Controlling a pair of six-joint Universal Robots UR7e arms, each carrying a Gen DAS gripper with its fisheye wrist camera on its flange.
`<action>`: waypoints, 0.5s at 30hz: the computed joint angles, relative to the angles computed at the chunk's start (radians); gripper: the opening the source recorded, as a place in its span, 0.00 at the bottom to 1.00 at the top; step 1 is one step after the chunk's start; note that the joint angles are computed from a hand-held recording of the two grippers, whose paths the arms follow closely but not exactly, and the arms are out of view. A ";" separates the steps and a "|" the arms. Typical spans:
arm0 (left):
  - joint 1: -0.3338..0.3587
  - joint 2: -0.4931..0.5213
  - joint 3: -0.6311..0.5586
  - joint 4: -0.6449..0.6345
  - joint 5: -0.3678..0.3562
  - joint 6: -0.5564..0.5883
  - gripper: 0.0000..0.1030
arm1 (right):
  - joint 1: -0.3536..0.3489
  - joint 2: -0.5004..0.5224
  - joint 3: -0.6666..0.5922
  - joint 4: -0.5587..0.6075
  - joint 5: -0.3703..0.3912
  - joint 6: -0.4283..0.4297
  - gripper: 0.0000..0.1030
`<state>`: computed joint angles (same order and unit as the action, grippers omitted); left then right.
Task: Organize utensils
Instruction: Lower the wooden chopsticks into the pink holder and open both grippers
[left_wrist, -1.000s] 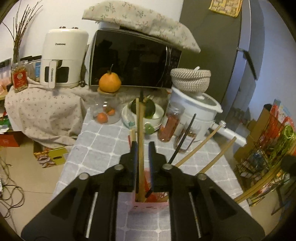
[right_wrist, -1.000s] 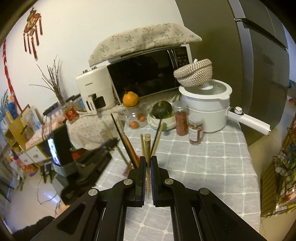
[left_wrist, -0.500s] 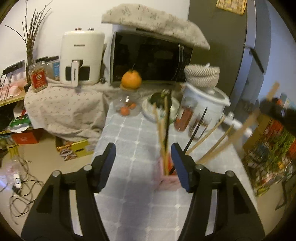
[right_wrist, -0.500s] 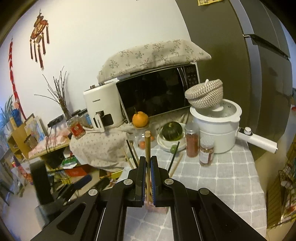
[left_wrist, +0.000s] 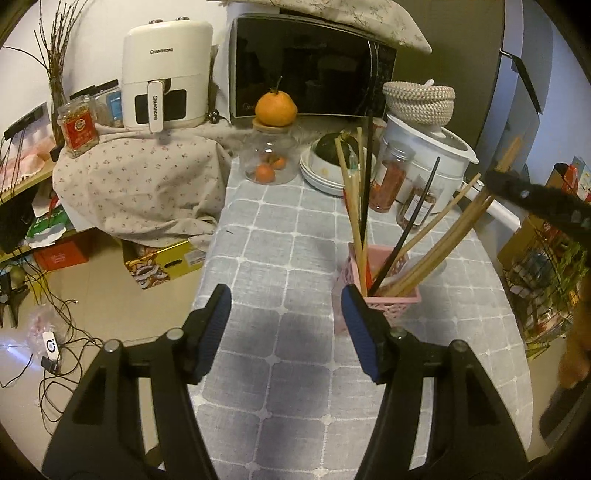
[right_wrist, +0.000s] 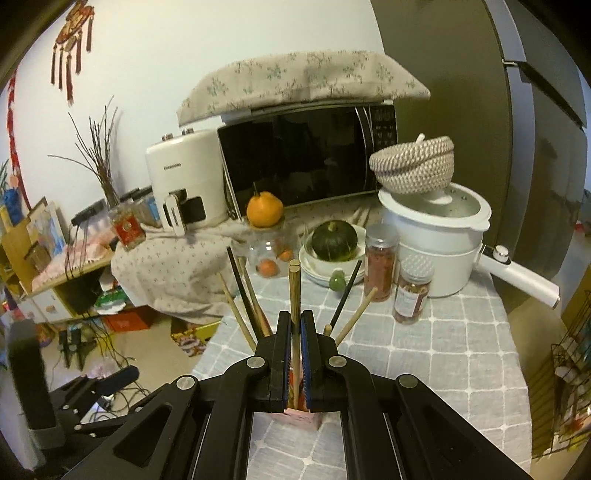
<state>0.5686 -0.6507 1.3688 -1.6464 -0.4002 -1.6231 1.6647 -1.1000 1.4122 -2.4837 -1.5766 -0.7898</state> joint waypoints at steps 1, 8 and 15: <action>0.000 0.000 0.001 -0.010 -0.002 0.008 0.61 | 0.000 0.004 0.001 -0.003 -0.004 -0.001 0.05; 0.004 0.008 -0.006 -0.033 -0.018 0.035 0.62 | -0.012 0.021 0.000 -0.003 0.015 -0.007 0.07; -0.002 0.008 -0.006 -0.057 -0.023 0.059 0.67 | -0.030 -0.013 -0.021 0.046 0.132 0.024 0.32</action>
